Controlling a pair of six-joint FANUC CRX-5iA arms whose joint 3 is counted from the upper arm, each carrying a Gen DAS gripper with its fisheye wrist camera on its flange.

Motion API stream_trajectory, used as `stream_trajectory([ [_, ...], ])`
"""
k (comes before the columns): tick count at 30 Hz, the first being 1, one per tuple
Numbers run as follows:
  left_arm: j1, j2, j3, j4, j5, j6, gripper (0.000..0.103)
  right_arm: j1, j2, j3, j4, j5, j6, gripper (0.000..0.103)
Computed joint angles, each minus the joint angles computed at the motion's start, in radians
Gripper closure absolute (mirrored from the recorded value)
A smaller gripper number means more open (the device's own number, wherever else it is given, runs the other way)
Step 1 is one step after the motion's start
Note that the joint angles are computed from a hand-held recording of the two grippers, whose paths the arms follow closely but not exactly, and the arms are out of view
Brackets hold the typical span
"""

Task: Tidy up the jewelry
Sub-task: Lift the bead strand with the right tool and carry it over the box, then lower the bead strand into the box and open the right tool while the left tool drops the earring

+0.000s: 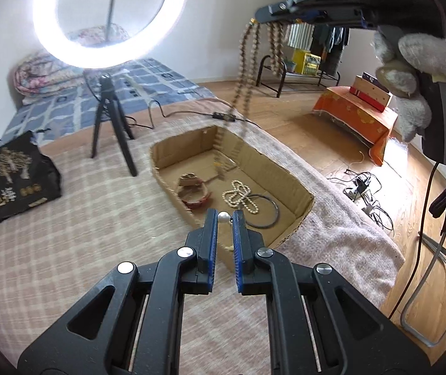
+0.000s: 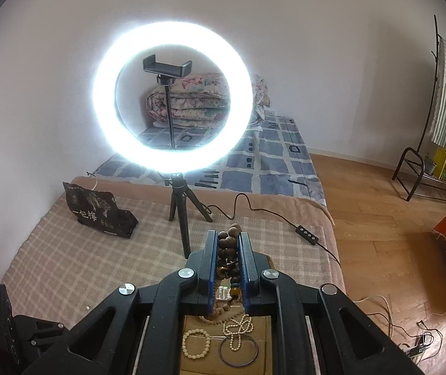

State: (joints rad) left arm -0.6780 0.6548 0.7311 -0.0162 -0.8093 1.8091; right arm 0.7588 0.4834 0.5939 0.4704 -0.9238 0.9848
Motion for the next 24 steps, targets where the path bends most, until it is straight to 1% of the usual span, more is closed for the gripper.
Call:
stream_trajectory([
  [7, -0.007, 0.112, 0.141, 0.028, -0.054, -0.027, 0.095, -0.033, 0.058, 0.051, -0.022, -0.008, 0.019, 0.093],
  [15, -0.008, 0.209, 0.269, 0.043, -0.102, -0.042, 0.095, -0.063, 0.115, 0.091, -0.058, -0.019, 0.034, 0.093],
  [24, -0.014, 0.28, 0.373, 0.037, -0.156, -0.049, 0.095, -0.086, 0.153, 0.116, -0.132, -0.031, 0.065, 0.092],
])
